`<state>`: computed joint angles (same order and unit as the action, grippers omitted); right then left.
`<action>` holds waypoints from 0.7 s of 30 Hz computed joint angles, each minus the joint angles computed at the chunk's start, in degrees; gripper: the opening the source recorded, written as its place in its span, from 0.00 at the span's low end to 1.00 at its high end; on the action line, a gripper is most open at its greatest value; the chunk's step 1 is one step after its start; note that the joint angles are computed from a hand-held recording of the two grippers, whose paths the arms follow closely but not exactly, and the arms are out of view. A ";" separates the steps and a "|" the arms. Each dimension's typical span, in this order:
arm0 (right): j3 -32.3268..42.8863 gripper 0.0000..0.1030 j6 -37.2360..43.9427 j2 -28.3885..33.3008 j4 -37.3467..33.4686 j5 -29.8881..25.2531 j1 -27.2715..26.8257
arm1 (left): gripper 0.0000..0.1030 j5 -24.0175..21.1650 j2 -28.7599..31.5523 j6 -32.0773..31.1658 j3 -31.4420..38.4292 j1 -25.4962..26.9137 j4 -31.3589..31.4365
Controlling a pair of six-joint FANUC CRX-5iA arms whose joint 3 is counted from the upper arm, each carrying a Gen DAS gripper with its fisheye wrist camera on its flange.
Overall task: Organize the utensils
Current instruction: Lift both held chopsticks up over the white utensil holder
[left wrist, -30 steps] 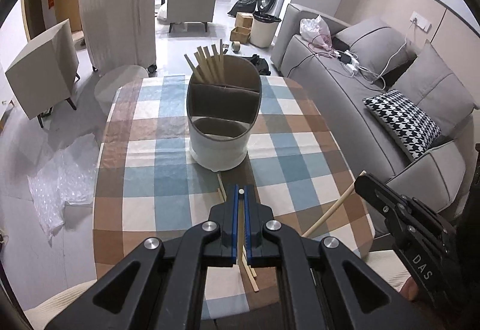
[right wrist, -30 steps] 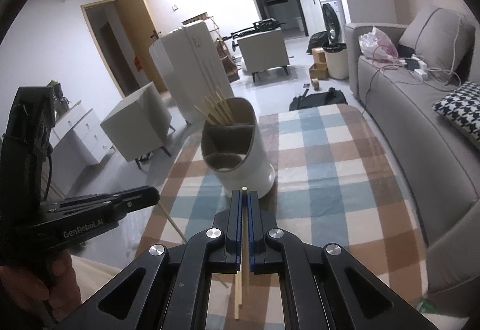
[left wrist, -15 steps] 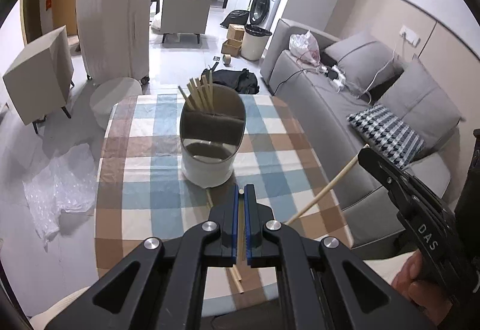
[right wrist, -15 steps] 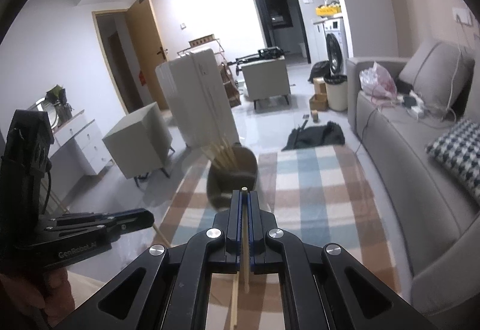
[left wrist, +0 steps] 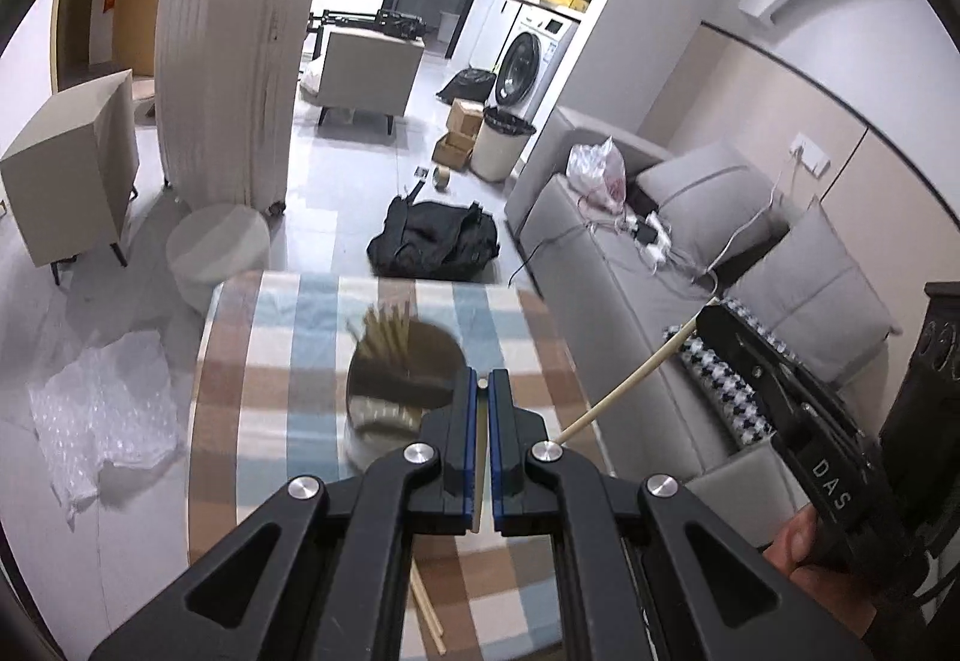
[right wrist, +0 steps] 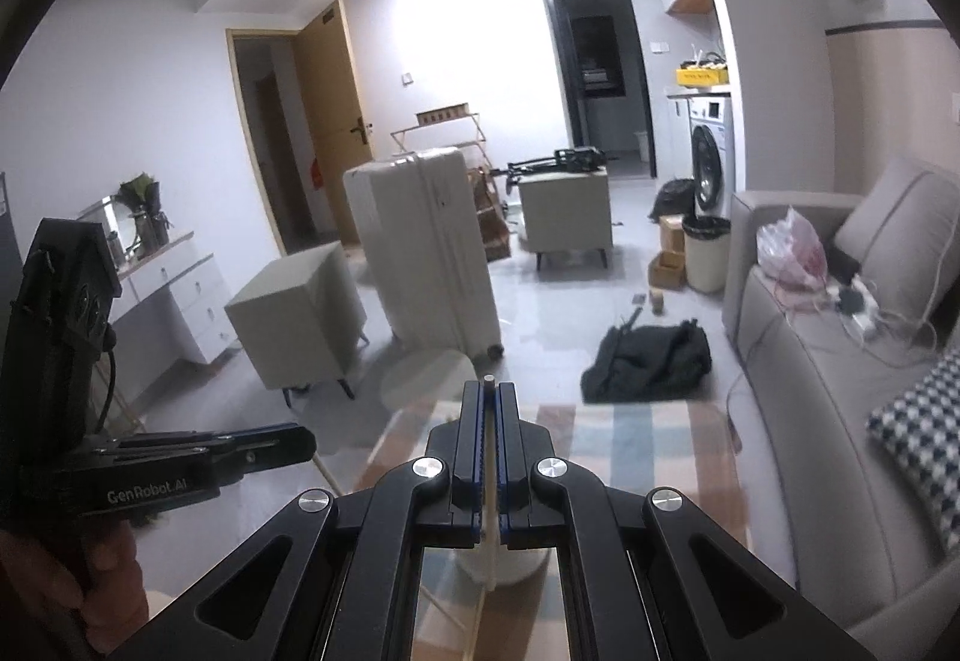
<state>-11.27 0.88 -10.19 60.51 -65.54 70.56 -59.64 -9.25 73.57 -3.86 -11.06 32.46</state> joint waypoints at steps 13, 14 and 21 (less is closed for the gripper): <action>9.14 0.02 13.77 7.29 -6.37 10.99 -12.64 | 0.00 2.58 10.72 0.81 9.32 1.00 1.38; 10.12 0.02 15.22 8.13 -7.98 11.87 -13.59 | 0.00 2.74 11.60 0.70 9.60 1.06 1.64; 15.92 0.02 26.07 13.77 -16.04 14.21 -16.76 | 0.00 3.52 13.80 1.33 9.84 1.08 1.87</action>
<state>4.65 26.95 3.58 44.47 -51.32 53.79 -56.12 4.55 74.90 5.98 -9.97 34.33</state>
